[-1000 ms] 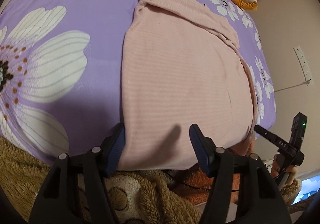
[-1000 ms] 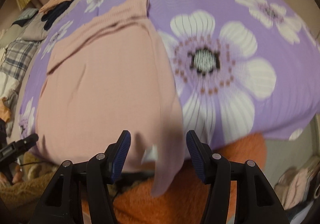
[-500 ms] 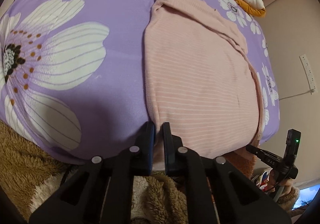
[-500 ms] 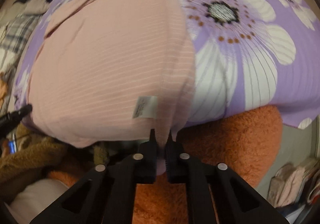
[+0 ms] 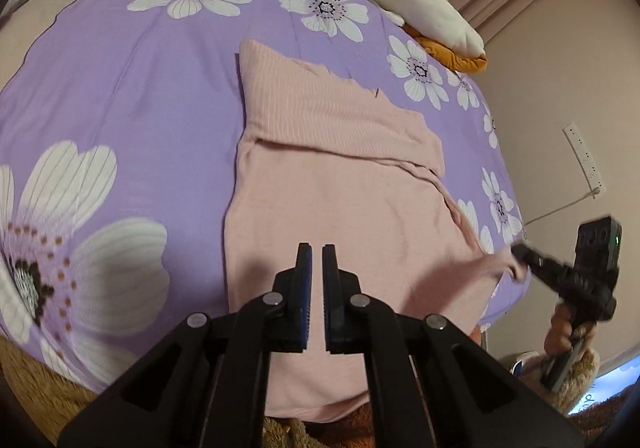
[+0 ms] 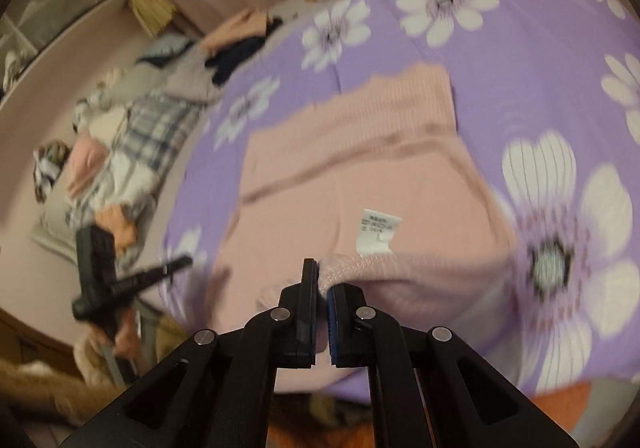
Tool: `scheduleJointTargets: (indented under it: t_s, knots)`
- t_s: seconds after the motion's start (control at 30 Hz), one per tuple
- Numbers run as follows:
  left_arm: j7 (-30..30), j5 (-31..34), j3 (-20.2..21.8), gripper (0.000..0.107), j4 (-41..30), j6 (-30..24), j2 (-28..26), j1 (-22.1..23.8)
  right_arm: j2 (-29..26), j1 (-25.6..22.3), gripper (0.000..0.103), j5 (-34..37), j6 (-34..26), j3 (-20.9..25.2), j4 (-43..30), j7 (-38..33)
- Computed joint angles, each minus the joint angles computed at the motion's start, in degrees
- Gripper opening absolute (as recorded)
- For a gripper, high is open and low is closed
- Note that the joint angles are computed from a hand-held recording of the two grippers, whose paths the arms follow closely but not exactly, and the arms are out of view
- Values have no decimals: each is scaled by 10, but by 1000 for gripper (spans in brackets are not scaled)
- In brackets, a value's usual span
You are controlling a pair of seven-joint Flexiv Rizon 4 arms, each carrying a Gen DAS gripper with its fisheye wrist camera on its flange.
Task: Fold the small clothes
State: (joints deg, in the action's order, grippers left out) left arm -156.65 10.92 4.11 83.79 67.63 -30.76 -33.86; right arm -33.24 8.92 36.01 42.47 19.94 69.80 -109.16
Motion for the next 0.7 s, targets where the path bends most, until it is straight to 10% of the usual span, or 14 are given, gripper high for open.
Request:
scheduleJointTargets:
  t_s: [0.27,0.7]
  knots:
    - [7,-13,-7,7,28,-17,19,3,-103,47,5,-71,6,-33,-125,119]
    - [25,-111,-90,53,114,27,31,33,-153,64,5,-178,22,-52,-162,236]
